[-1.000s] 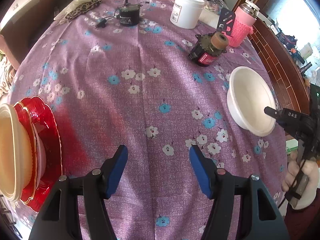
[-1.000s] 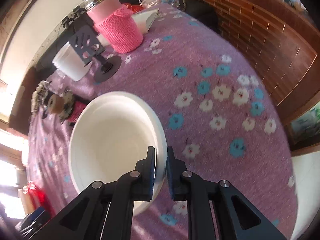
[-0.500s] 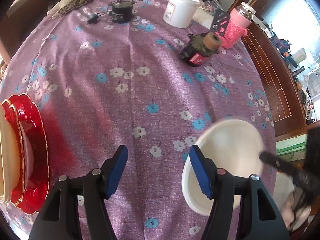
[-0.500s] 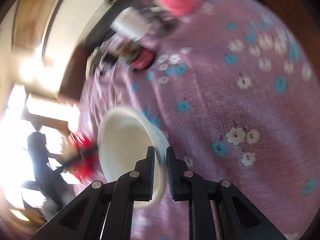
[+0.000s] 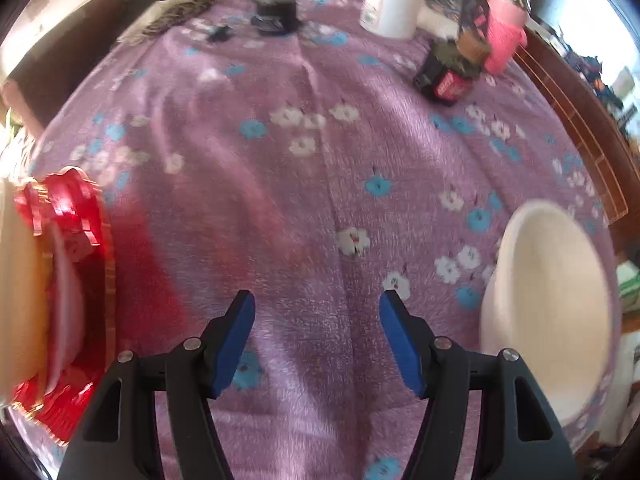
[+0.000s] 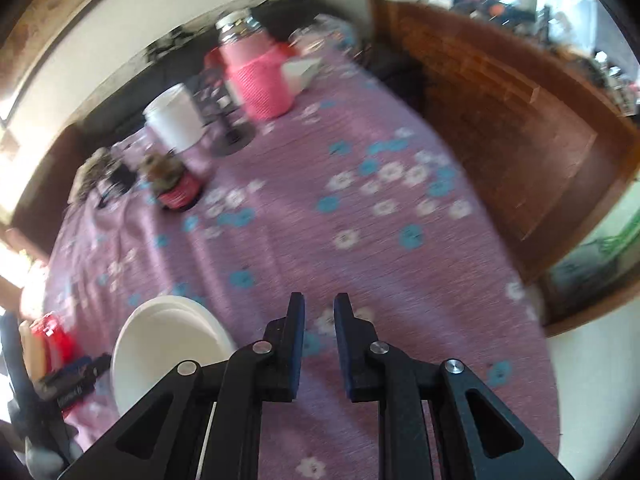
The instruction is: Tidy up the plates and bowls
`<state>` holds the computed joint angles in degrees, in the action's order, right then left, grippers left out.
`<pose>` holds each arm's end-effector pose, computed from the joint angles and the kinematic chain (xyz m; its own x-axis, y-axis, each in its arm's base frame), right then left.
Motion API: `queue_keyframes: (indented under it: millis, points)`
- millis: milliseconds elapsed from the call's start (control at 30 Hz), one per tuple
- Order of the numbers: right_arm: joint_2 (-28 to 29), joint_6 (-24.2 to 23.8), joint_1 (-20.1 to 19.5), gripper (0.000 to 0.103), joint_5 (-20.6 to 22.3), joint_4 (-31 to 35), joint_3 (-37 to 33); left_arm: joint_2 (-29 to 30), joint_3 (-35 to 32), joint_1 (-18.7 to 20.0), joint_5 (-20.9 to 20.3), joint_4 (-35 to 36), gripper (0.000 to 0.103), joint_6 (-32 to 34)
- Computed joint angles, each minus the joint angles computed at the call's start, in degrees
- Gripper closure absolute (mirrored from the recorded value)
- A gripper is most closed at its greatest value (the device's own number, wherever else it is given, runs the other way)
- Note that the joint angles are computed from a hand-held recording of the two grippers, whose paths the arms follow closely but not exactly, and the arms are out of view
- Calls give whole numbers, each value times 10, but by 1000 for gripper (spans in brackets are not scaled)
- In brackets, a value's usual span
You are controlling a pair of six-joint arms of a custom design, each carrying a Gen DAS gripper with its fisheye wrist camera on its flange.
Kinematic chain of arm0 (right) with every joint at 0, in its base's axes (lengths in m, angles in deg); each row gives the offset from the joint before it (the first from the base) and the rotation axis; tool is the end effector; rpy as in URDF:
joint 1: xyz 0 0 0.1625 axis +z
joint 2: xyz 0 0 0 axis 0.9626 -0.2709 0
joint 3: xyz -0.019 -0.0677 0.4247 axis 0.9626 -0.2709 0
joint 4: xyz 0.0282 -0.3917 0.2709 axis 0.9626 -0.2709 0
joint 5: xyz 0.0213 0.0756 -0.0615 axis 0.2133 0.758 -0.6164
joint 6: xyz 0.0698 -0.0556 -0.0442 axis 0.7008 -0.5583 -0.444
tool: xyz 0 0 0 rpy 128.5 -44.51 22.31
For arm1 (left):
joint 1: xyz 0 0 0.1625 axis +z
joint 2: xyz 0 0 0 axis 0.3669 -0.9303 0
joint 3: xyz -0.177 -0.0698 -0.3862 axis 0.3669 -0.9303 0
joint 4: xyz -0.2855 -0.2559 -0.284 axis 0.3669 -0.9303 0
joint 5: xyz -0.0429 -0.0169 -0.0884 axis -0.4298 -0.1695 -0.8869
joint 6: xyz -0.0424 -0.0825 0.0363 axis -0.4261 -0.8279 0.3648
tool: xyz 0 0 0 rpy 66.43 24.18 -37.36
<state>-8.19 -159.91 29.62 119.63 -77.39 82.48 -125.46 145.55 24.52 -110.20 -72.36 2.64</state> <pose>0.1203 -0.3036 0.2120 -0.5914 0.7337 0.3345 0.0766 0.4640 -0.8825 -0.2322 -0.5087 0.0505 -0.6113 0.5827 -0.5356 0.6252 0.7704 0.1246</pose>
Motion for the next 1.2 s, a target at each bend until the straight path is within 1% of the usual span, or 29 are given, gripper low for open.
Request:
queue_keyframes:
  millis: [33,100,133,200,233,300,333,433,533,633,767,867,933,1033,1200]
  points:
    - [6,0,0,86,5,-3,-3,4,1,3,0,-8,39,2]
    - [21,6,-3,86,12,6,-12,5,18,1,7,-70,35,30]
    - [32,14,-3,86,15,14,-19,9,18,2,9,-78,34,35]
    - [38,7,-4,86,11,8,-23,18,25,-2,30,-115,33,53]
    - [46,7,-2,85,16,7,-26,27,30,-3,53,-147,20,69]
    - [59,4,-6,84,17,6,-33,48,41,-5,97,-225,0,104]
    - [64,5,-9,84,13,8,-36,53,47,0,92,-268,0,126]
    - [77,7,-9,84,13,11,-42,63,55,4,83,-329,0,173]
    - [92,6,-5,84,25,12,-48,63,55,5,82,-330,0,175]
    - [99,25,-4,84,42,25,-51,63,54,6,82,-331,0,176]
    - [83,34,-6,84,43,17,-35,64,54,6,82,-331,0,176]
    - [76,53,-12,84,29,19,-25,64,54,6,82,-332,0,177]
    - [68,65,-7,84,22,19,-18,64,54,6,82,-332,0,177]
    - [61,75,10,83,35,21,-11,64,54,6,82,-332,0,177]
    - [11,93,29,83,61,7,20,64,53,7,82,-332,0,178]
